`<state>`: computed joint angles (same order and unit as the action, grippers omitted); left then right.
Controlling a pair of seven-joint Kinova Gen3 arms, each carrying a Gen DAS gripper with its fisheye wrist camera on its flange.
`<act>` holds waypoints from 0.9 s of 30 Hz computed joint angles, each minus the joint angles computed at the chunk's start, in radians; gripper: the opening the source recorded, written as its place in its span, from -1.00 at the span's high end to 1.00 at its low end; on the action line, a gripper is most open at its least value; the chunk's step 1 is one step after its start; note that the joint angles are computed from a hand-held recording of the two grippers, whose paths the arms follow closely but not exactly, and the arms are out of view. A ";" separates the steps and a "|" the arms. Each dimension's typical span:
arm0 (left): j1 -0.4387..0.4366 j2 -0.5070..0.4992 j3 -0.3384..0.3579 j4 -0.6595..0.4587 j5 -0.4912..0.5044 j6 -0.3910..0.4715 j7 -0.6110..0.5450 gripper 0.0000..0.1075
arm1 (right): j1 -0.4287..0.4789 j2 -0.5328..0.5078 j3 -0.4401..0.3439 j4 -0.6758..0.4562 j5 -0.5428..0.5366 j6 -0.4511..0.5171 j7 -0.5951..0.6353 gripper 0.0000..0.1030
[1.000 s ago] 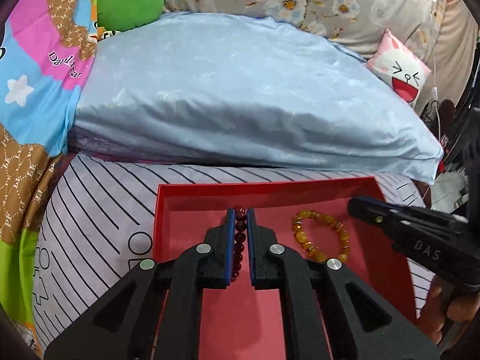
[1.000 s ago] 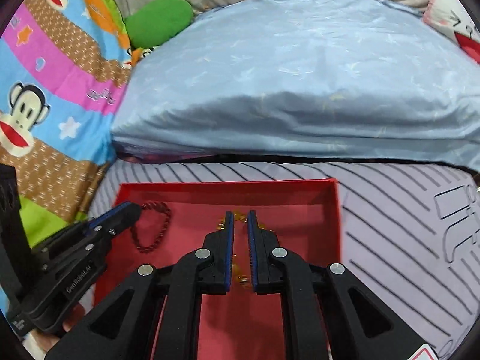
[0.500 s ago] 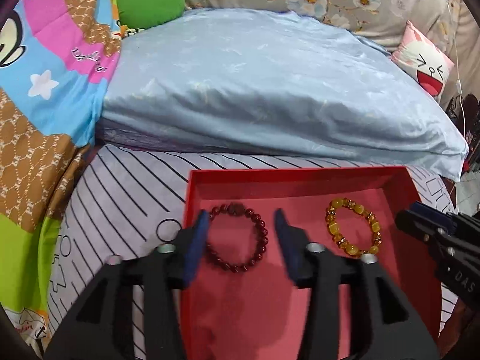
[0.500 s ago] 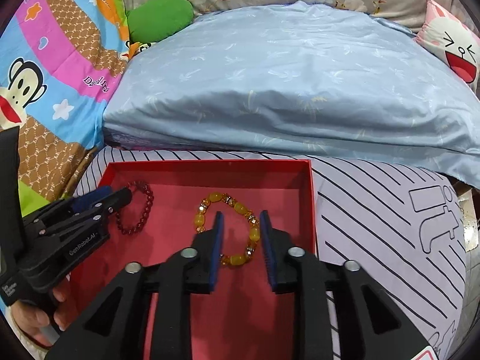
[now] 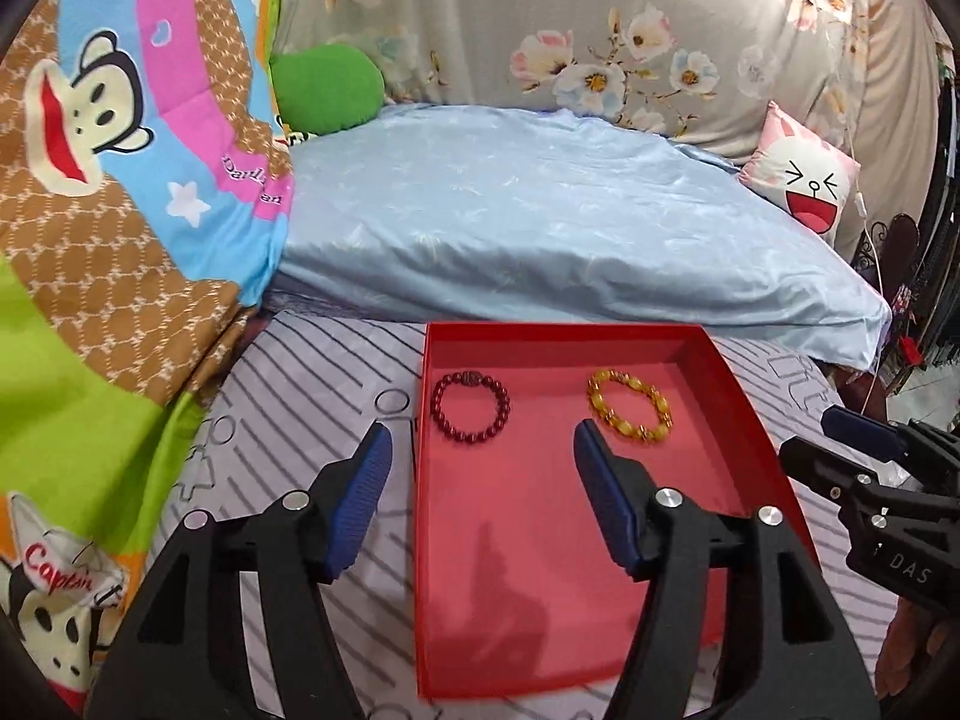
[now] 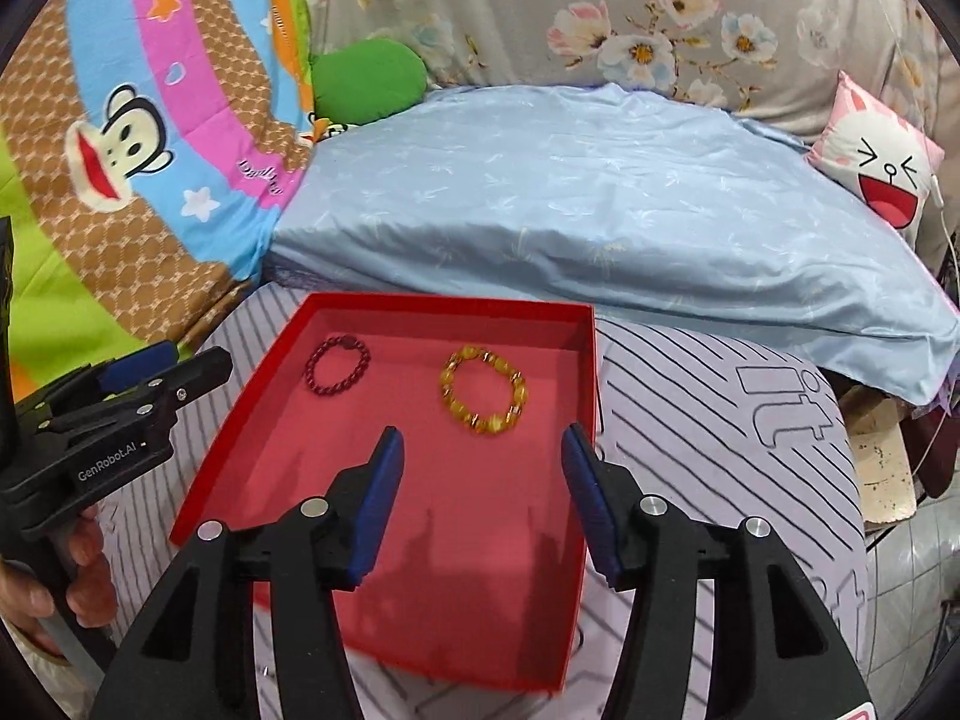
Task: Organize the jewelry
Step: 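Move both open grippers back over the remaining jewelry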
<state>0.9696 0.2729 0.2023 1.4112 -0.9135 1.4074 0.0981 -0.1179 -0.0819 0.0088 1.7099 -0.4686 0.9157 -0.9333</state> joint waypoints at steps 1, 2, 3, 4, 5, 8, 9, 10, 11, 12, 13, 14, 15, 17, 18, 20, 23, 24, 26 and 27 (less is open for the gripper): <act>0.032 0.007 0.001 -0.009 -0.009 0.034 0.015 -0.11 | 0.003 -0.023 0.004 0.018 -0.002 0.006 0.008 -0.05; 0.045 0.008 0.011 -0.011 -0.012 0.051 0.032 -0.11 | 0.007 -0.053 0.014 0.041 -0.006 0.016 0.020 -0.05; 0.060 0.005 0.017 -0.007 -0.010 0.054 0.054 -0.12 | 0.008 -0.072 0.022 0.056 -0.007 0.023 0.022 -0.05; 0.079 0.004 0.026 -0.005 -0.007 0.061 0.079 -0.12 | 0.009 -0.089 0.031 0.070 -0.007 0.031 0.025 -0.05; 0.091 0.007 0.030 -0.006 -0.005 0.072 0.091 -0.12 | 0.010 -0.108 0.042 0.085 -0.006 0.043 0.027 -0.05; 0.140 0.023 0.045 -0.011 0.008 0.112 0.131 -0.13 | 0.018 -0.160 0.080 0.131 -0.001 0.080 0.033 -0.06; 0.156 0.027 0.050 -0.008 0.017 0.117 0.150 -0.13 | 0.023 -0.178 0.101 0.150 -0.001 0.098 0.040 -0.06; 0.170 0.031 0.052 -0.007 0.022 0.125 0.166 -0.13 | 0.027 -0.191 0.113 0.163 0.001 0.110 0.042 -0.06; 0.191 0.039 0.057 -0.007 0.033 0.137 0.192 -0.13 | 0.031 -0.202 0.124 0.176 0.005 0.121 0.044 -0.06; 0.205 0.043 0.058 -0.003 0.041 0.138 0.213 -0.13 | 0.039 -0.220 0.135 0.196 0.016 0.130 0.045 -0.06; 0.218 0.043 0.060 0.005 0.052 0.133 0.244 -0.13 | 0.045 -0.231 0.141 0.209 0.024 0.134 0.043 -0.06; 0.229 0.043 0.062 0.011 0.060 0.129 0.269 -0.13 | 0.049 -0.240 0.152 0.221 0.030 0.143 0.045 -0.06; 0.244 0.044 0.064 0.019 0.068 0.124 0.301 -0.13 | 0.054 -0.251 0.164 0.236 0.036 0.154 0.047 -0.06; 0.270 0.056 0.068 0.020 0.073 0.138 0.343 -0.13 | 0.065 -0.273 0.180 0.262 0.054 0.166 0.054 -0.06; 0.282 0.062 0.070 0.018 0.077 0.144 0.356 -0.13 | 0.069 -0.283 0.182 0.272 0.063 0.168 0.055 -0.06; 0.301 0.072 0.074 0.014 0.087 0.145 0.372 -0.13 | 0.074 -0.306 0.188 0.293 0.082 0.169 0.059 -0.06; 0.328 0.091 0.082 0.003 0.101 0.146 0.391 -0.13 | 0.079 -0.340 0.208 0.322 0.105 0.180 0.065 -0.06; 0.329 0.095 0.091 0.003 0.100 0.146 0.397 -0.13 | 0.079 -0.346 0.217 0.327 0.109 0.187 0.067 -0.06; 0.328 0.119 0.119 -0.012 0.100 0.159 0.410 -0.13 | 0.079 -0.355 0.227 0.336 0.115 0.199 0.067 -0.06; 0.327 0.126 0.127 -0.015 0.101 0.155 0.411 -0.13 | 0.080 -0.362 0.228 0.343 0.119 0.203 0.066 -0.06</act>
<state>1.2962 0.3986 0.3291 1.3964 -0.8120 1.5623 0.5095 -0.0375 -0.4435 0.2369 2.0532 -0.3500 1.1189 -0.8675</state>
